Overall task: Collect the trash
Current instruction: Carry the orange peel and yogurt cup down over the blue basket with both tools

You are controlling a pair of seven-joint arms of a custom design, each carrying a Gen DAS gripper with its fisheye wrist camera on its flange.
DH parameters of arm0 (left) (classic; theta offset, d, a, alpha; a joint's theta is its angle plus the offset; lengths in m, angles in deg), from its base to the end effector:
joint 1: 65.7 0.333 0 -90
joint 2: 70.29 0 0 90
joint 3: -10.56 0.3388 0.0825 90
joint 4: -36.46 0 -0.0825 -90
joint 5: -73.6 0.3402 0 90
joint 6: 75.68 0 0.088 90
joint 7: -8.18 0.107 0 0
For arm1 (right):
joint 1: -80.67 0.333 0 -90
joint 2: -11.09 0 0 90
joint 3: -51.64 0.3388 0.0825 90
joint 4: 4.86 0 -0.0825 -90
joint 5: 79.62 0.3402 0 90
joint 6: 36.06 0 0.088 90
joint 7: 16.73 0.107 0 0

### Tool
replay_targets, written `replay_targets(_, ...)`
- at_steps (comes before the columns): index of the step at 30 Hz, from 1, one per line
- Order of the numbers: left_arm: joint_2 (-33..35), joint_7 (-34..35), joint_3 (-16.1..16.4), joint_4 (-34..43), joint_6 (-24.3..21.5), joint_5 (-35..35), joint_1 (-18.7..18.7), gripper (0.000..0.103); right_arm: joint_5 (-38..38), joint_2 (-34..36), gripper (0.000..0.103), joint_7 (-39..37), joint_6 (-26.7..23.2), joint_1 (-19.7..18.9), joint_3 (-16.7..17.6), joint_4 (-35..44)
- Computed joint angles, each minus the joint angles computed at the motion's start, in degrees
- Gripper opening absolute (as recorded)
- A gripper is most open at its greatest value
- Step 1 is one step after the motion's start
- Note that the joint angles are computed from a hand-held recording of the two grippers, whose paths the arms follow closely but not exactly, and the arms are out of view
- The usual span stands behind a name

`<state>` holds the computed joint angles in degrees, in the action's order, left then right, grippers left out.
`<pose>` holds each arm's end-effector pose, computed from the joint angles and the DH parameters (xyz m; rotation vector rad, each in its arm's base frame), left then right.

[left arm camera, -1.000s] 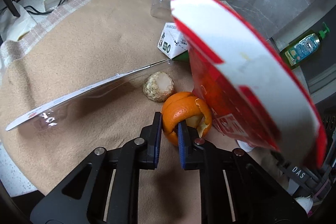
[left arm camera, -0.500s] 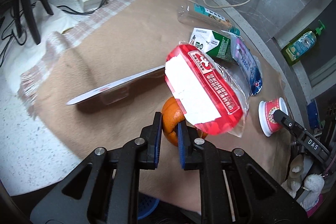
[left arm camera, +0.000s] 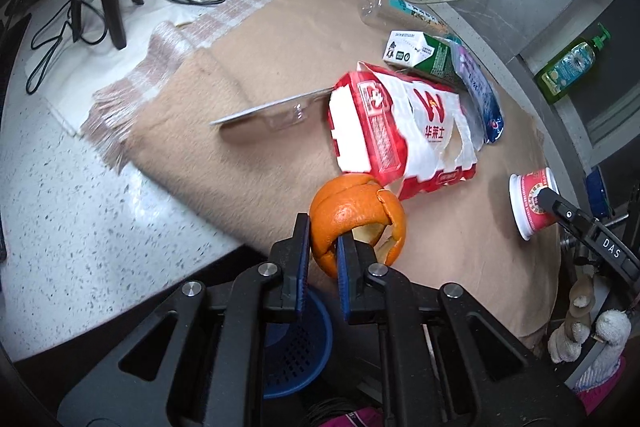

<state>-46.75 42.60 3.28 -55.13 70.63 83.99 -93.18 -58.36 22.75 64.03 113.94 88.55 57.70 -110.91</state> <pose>0.5693 -0.3793 0.4966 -2.3338 1.7841 -0.8259 0.6044 0.1361 0.5186 -1.8981 1.6713 -0.2116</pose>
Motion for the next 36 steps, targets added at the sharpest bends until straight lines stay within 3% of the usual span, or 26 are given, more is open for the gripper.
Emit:
replay_targets(12, -6.62, 0.86, -1.23, -9.79, 4.12, -0.32, 1.54, 0.010, 1.96, -5.42, 0.063, 0.86, 1.76, 2.45, -0.04, -6.67)
replay_targets(22, -11.31, 1.52, -2.69, -16.00, 4.85, 2.16, 2.30, 0.010, 3.86, -10.16, 0.063, -0.05, 1.97, 6.41, -0.36, -12.19)
replay_targets(36, -14.16, 6.01, -5.70, -25.43, 7.06, -2.84, 3.33, 0.010, 4.58, -14.52, 0.063, -0.25, 3.00, 13.14, -0.16, -20.85)
